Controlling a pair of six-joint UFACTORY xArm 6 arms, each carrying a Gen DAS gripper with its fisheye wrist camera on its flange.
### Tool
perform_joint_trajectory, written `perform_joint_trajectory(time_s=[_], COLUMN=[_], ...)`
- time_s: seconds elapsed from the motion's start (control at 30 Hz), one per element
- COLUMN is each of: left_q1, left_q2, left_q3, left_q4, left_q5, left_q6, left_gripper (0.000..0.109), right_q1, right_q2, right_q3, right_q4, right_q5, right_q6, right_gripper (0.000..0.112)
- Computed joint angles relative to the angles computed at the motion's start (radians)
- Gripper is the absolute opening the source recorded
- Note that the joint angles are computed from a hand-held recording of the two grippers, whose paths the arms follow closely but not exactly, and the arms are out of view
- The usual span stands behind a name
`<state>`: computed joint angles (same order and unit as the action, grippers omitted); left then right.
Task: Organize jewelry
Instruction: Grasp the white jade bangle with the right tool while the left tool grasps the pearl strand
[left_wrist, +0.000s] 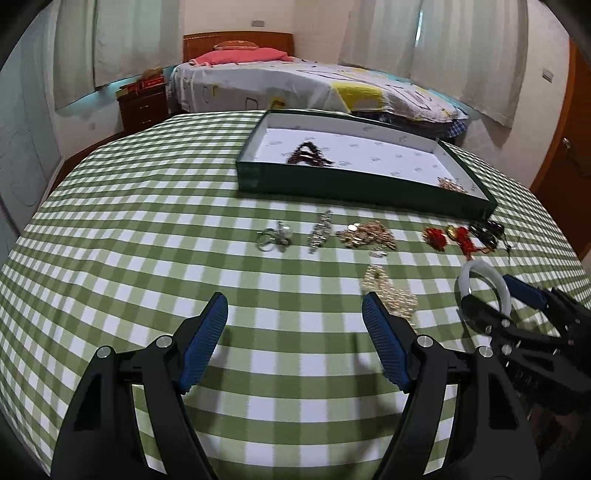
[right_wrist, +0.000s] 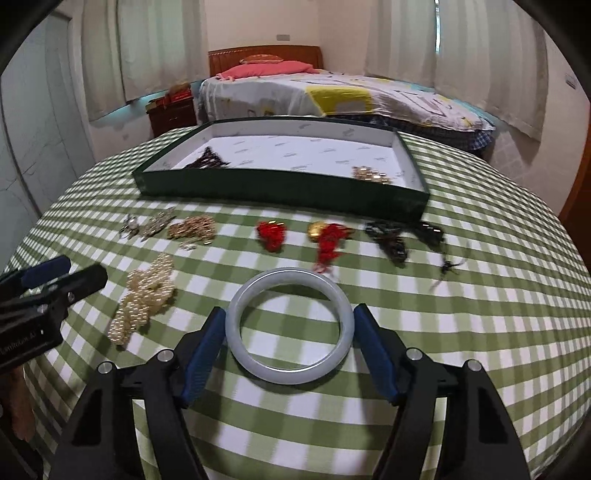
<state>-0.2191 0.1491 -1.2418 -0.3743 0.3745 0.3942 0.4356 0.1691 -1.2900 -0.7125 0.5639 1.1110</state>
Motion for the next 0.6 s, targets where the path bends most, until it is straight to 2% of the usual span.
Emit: perform_joint_trajectory(time_s=[0.33, 0.37, 0.47, 0.53, 0.6], left_q1=[-0.061, -0.065, -0.067, -0.071, -0.074], left_q2=[0.01, 0.016, 0.04, 0.036, 0.033], left_q3=[-0.014, -0.017, -0.042, -0.032, -0.027], left_q4=[-0.034, -0.024, 0.005, 0.005, -0.007], left_q5=[0.032, 0.03, 0.068, 0.056, 0.053], left_q6=[0.065, 0.062, 0.044, 0.057, 0.084], left_gripper=[0.073, 0.07, 0.047, 0.04, 0.026], right_q1=[-0.045, -0.048, -0.051, -0.053, -0.052], right_q2=[-0.074, -0.075, -0.08, -0.081, -0.082], right_q3=[0.09, 0.094, 0.105, 0.11, 0.113], right_q4=[-0.025, -0.023, -0.019, -0.018, -0.018], right_q5=[-0.035, -0.039, -0.051, -0.059, -0.063], right_q6=[0.073, 0.074, 0.077, 0.078, 0.08], right_gripper=[0.069, 0.069, 0.069, 0.069, 0.069])
